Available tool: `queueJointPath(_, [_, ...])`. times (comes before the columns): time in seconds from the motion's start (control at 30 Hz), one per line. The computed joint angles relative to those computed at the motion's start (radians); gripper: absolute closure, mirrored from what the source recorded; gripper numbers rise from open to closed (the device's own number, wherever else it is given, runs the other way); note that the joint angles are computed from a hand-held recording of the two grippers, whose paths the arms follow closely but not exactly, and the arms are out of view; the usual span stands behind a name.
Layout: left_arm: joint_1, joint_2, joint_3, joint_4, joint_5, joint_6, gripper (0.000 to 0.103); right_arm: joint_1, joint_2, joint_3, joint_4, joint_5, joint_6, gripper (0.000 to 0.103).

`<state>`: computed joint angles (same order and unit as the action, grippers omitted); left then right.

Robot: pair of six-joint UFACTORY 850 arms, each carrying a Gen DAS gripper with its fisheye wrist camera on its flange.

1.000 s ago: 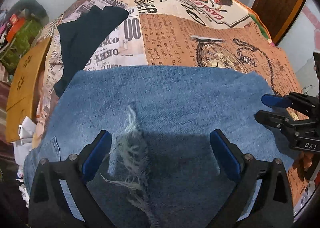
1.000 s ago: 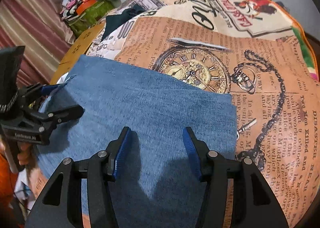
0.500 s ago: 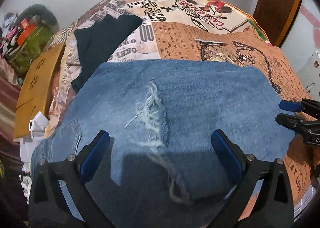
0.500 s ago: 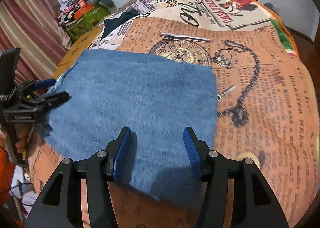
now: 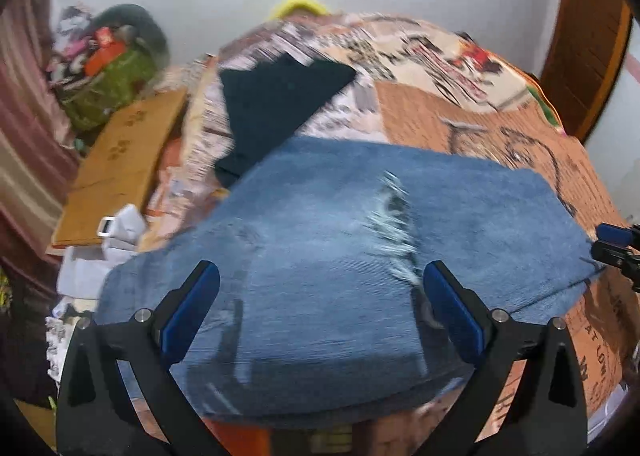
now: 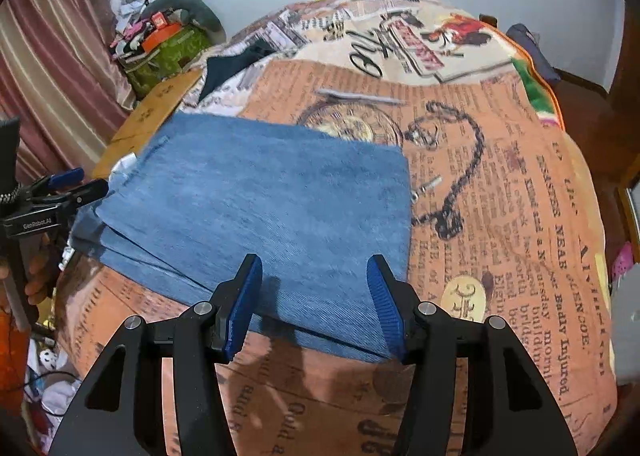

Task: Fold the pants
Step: 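Press the folded jeans flat with both tools, then grasp the jeans edge with the left tool and lift it up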

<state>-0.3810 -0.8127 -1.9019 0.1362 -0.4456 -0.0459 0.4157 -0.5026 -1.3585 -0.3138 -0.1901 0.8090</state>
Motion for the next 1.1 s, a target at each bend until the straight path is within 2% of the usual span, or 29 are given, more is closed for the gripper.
queueJointPath(0.23, [0.068, 0.1, 0.118, 0.02, 0.105, -0.101, 0.0, 0.035, -0.021, -0.089, -0.223, 0.004, 0.165, 0.048])
queueJointPath(0.3, [0.091, 0.119, 0.14, 0.001, 0.117, -0.112, 0.0, 0.044, -0.036, -0.121, -0.233, 0.009, 0.158, 0.046])
queueJointPath(0.4, [0.14, 0.141, 0.169, -0.06, 0.114, -0.104, 0.0, 0.059, -0.077, -0.191, -0.132, 0.013, 0.033, 0.045])
queueJointPath(0.47, [0.171, 0.145, 0.179, -0.104, 0.093, -0.093, 0.0, 0.068, -0.108, -0.237, -0.001, 0.009, -0.111, 0.045])
queueJointPath(0.57, [0.22, 0.137, 0.186, -0.246, 0.049, -0.016, 0.0, 0.087, -0.17, -0.323, 0.193, -0.016, -0.326, 0.045])
queueJointPath(0.67, [0.266, 0.126, 0.202, -0.36, 0.013, 0.029, 0.0, 0.102, -0.221, -0.39, 0.302, -0.052, -0.453, 0.045])
queueJointPath(0.77, [0.293, 0.117, 0.225, -0.369, -0.009, 0.013, 0.0, 0.114, -0.28, -0.466, 0.409, -0.097, -0.564, 0.045])
queueJointPath(0.9, [0.336, 0.104, 0.252, -0.556, -0.065, 0.136, 0.0, 0.123, -0.358, -0.57, 0.591, -0.187, -0.759, 0.045])
queueJointPath(1.03, [0.381, 0.081, 0.272, -0.855, -0.151, 0.331, 0.0, 0.138, -0.386, -0.607, 0.52, -0.207, -0.711, 0.042])
queueJointPath(1.1, [0.401, 0.057, 0.267, -0.982, -0.218, 0.405, 0.0, 0.136, -0.389, -0.613, 0.532, -0.215, -0.715, 0.042])
